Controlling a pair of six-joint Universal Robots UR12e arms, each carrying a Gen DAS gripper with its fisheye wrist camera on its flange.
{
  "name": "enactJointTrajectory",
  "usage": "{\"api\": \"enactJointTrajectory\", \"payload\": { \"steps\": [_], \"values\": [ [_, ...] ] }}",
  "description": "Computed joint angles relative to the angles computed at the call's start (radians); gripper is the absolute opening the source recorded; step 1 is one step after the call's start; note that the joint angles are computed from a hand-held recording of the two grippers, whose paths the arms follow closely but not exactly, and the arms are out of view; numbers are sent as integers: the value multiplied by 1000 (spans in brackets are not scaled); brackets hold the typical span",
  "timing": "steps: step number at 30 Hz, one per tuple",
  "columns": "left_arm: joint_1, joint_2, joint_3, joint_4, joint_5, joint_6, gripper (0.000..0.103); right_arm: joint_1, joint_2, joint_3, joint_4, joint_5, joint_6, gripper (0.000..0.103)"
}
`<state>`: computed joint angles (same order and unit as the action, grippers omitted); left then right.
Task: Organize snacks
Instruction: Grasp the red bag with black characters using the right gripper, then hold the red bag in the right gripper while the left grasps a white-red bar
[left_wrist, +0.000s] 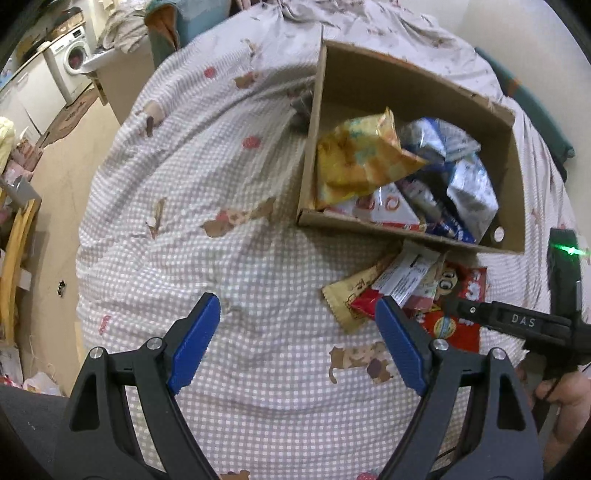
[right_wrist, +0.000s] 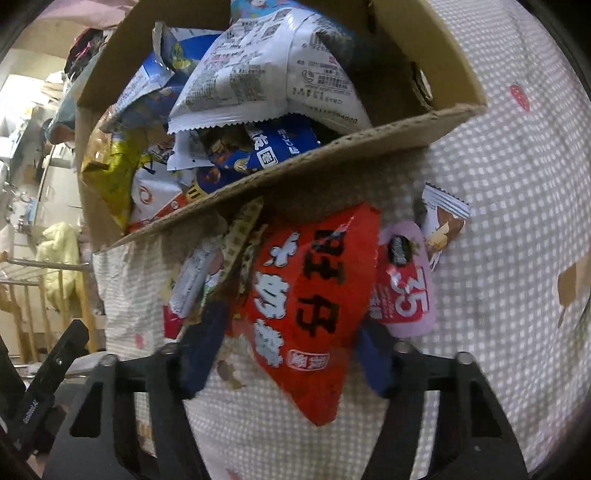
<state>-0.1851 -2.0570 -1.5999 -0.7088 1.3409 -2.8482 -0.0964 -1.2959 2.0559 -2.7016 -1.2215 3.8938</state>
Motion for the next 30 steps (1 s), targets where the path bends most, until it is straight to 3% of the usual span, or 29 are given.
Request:
{"api": "enactJointTrajectory", "payload": {
  "steps": [3, 7, 13, 18, 23, 28, 30],
  "values": [
    [-14, -11, 11, -36, 4, 55, 82, -5, -10, 14, -14, 14, -6, 41],
    [-35, -25, 24, -80, 0, 121, 64, -11, -45, 47, -35, 19, -20, 36],
    [-56, -29, 26, -116, -21, 206, 64, -27, -139, 131, -85, 2, 29, 33],
    [-90, -46, 41, -110, 16, 295, 64, -34, -195, 180, -146, -51, 66, 33],
    [-119, -83, 87, -143, 34, 361, 63, -41, -201, 196, -211, -46, 89, 32],
    [-137, -104, 102, -156, 64, 393, 49, -41, -198, 189, -212, -54, 86, 32],
    [-140, -114, 111, -166, 68, 387, 48, -40, -195, 188, -208, -54, 88, 32]
  ]
}}
